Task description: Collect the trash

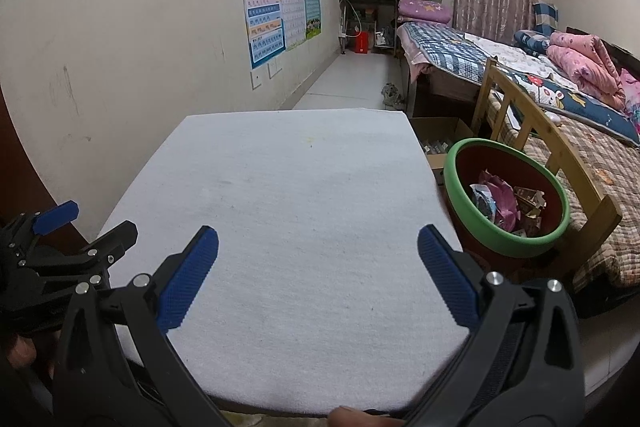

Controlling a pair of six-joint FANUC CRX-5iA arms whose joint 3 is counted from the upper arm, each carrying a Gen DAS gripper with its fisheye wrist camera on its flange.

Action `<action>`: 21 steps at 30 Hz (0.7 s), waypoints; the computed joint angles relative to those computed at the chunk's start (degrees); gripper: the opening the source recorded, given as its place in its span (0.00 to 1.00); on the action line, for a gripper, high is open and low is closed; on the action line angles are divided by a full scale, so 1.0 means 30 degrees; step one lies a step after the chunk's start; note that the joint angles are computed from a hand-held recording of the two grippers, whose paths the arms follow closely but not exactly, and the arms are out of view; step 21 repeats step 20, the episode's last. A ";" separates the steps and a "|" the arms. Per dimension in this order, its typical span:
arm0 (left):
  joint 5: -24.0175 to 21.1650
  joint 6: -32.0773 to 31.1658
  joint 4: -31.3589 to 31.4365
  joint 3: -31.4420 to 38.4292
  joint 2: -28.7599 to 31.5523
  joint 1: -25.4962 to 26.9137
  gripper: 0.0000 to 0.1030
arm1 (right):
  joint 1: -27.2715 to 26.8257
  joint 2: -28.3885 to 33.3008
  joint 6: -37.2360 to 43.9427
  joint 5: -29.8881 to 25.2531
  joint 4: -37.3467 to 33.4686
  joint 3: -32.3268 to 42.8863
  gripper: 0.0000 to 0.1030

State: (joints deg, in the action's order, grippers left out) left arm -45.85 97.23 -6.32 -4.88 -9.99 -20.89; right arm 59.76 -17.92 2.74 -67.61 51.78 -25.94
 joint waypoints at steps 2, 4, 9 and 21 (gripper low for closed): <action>-0.0007 0.0018 -0.0002 0.0008 0.0004 -0.0002 0.92 | -0.0014 0.0006 0.0073 -0.0002 -0.0112 0.0040 0.95; -0.0024 0.0022 -0.0001 0.0015 0.0014 -0.0004 0.92 | -0.0021 0.0063 0.0062 0.0004 -0.0130 0.0085 0.95; 0.0393 0.0069 0.0018 -0.0249 -0.0175 0.0033 0.92 | -0.0067 0.0192 0.0161 -0.0006 -0.0269 0.0221 0.95; 0.0240 0.0215 -0.0413 0.0007 0.0018 -0.0320 0.92 | -0.0127 0.0197 0.0193 -0.0041 -0.0316 0.0279 0.95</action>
